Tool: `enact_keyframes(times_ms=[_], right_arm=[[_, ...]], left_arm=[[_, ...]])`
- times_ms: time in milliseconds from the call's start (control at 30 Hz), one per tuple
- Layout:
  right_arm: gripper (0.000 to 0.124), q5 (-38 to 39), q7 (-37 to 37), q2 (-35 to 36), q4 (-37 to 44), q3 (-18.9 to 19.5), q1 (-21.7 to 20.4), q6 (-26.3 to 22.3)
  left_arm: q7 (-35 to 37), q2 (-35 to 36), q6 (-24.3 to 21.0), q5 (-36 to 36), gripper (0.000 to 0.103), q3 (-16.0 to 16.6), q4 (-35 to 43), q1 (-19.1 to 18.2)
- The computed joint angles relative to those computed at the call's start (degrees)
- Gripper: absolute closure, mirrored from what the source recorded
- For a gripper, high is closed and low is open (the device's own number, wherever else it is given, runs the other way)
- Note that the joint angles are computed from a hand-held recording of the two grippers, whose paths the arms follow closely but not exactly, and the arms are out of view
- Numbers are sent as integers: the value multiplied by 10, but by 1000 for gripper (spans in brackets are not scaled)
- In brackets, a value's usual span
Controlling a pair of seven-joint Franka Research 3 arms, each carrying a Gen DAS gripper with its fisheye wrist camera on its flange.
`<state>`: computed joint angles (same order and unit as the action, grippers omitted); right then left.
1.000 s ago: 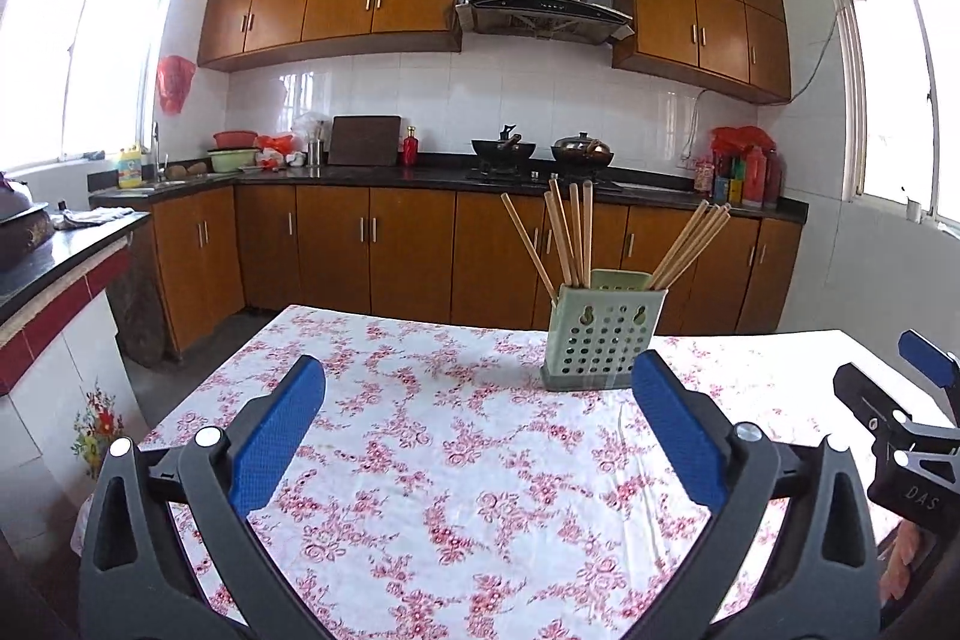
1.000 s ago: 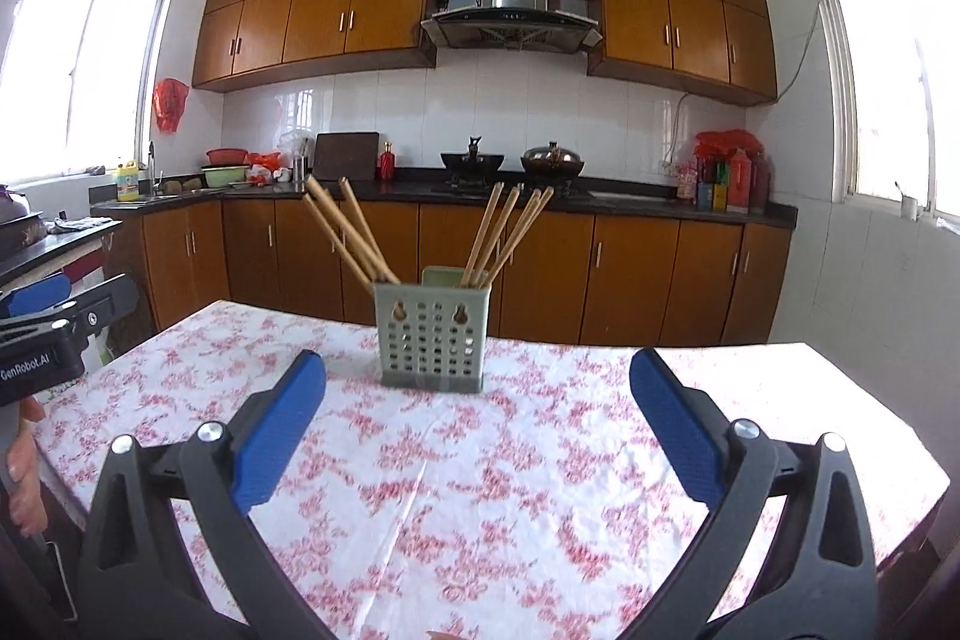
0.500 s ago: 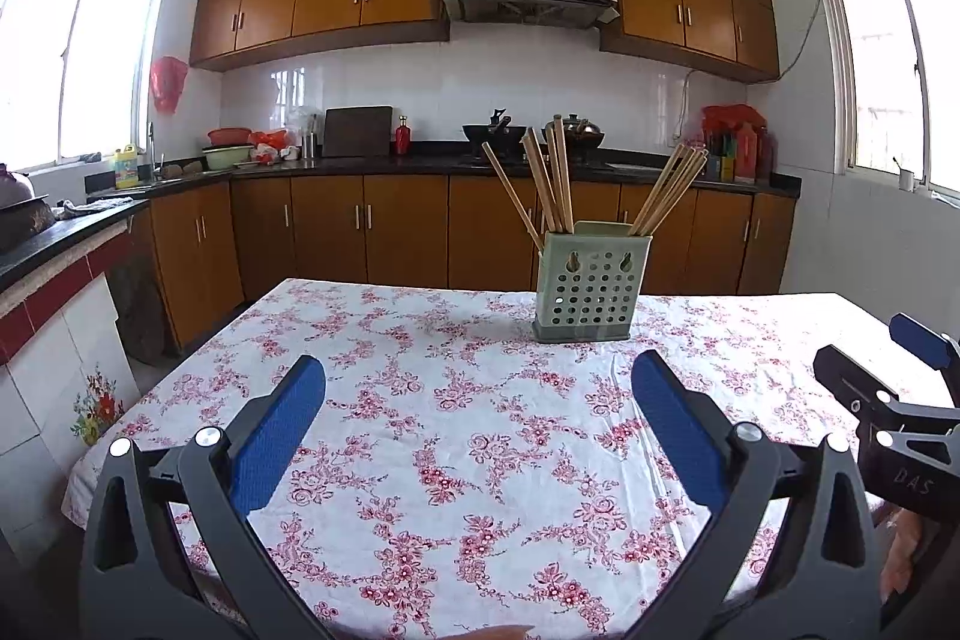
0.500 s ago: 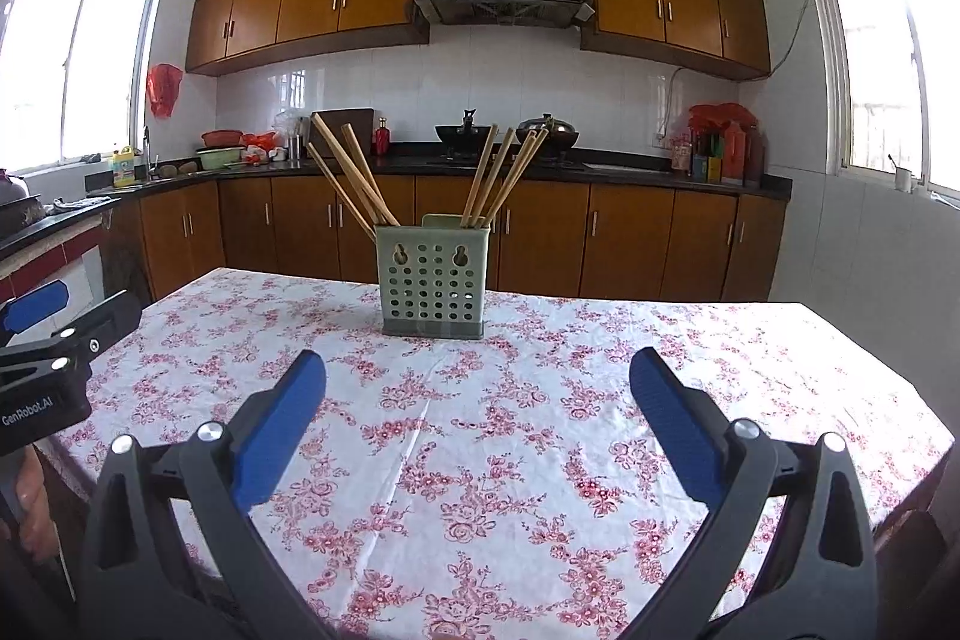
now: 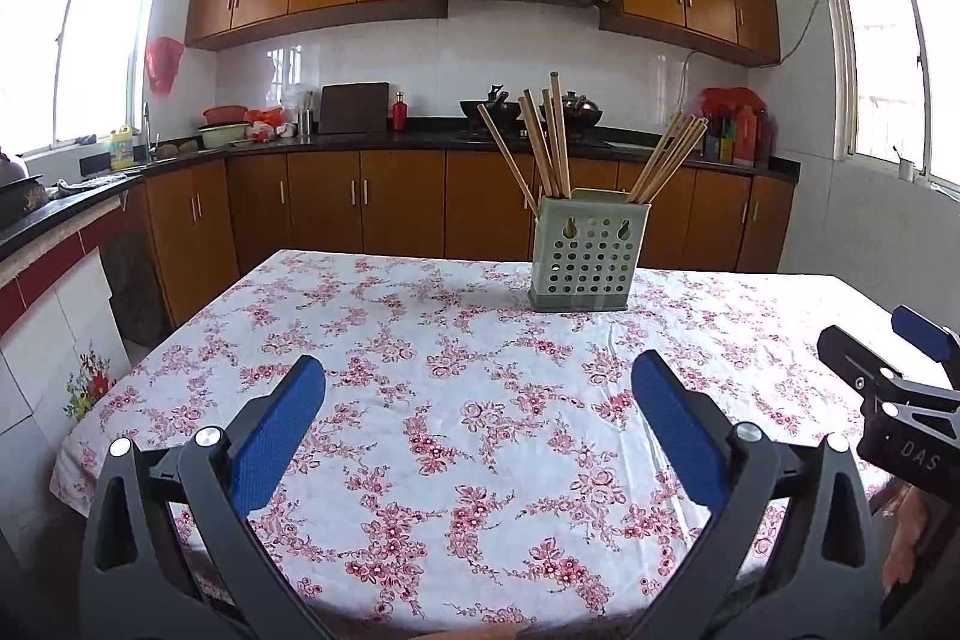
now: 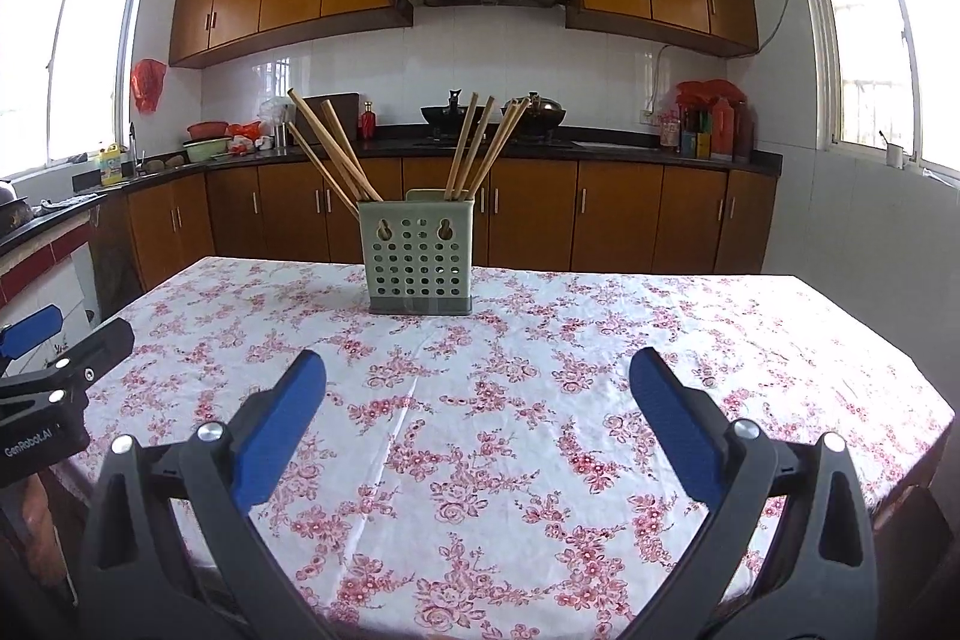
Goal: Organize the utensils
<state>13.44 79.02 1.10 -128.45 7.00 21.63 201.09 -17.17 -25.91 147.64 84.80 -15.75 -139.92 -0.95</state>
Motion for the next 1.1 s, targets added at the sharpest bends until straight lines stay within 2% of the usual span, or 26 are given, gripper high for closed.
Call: enact_keyframes(times_ms=[267, 1100], right_arm=[[25, -15, 10, 1, 1, 0, -3, -5], [25, 12, -6, 4, 2, 2, 3, -6]], left_arm=[[4, 1, 1, -6, 2, 0, 1, -1], [10, 7, 5, -14, 2, 2, 4, 2]])
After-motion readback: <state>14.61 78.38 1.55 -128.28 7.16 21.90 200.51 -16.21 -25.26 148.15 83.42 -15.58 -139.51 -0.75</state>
